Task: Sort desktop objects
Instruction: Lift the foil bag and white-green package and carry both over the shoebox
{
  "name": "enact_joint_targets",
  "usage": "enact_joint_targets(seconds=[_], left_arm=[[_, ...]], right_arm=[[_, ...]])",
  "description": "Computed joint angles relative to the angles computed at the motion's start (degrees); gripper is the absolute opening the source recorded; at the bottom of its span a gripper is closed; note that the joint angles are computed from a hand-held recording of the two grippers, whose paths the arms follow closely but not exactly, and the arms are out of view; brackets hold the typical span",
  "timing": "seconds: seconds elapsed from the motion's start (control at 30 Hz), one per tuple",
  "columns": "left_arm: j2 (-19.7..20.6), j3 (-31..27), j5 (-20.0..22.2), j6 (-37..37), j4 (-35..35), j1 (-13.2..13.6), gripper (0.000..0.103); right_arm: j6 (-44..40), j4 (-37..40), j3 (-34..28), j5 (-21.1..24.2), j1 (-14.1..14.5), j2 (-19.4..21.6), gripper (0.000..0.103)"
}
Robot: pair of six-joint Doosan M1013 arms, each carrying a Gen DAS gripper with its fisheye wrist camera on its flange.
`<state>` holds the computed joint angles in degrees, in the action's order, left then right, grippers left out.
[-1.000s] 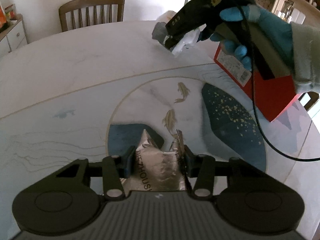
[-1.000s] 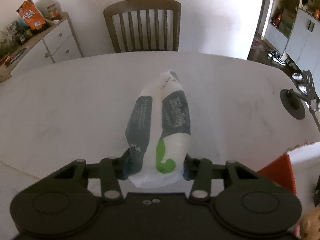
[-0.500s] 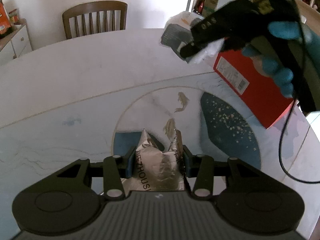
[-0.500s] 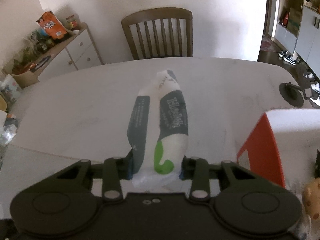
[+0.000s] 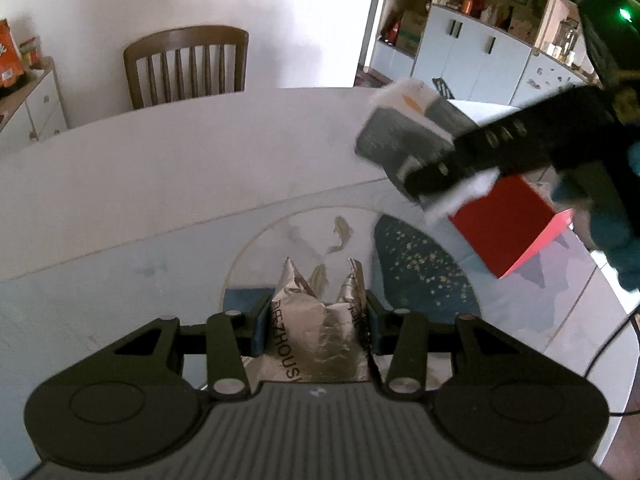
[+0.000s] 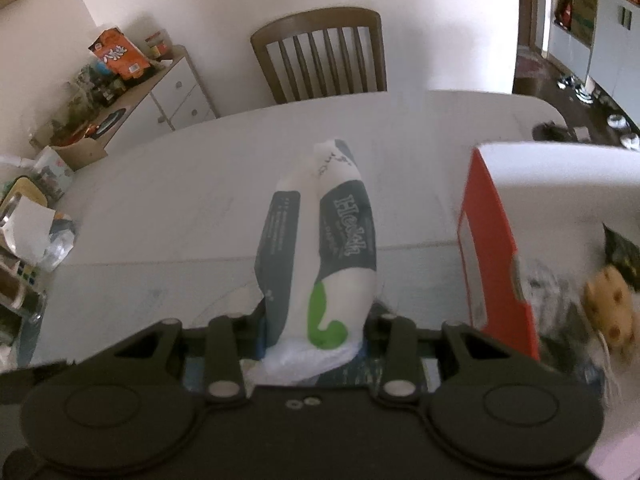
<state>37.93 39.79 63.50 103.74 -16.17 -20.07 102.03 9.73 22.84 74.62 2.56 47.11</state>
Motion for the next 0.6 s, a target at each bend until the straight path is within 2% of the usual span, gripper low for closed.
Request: enact_joint_targets(seconds=[0.2, 0.6], left_arm=[[-0.18, -0.92, 0.89, 1.56, -2.02, 0.52, 0.044], [0.22, -3.79, 2.12, 4.11, -4.23, 0.45, 0.044]], right_arm=[[0.86, 0.32, 4.25, 2.01, 0.39, -3.36, 0.039], [2.62, -0.48, 12.59, 0.72, 0.74, -9.57, 0.039]])
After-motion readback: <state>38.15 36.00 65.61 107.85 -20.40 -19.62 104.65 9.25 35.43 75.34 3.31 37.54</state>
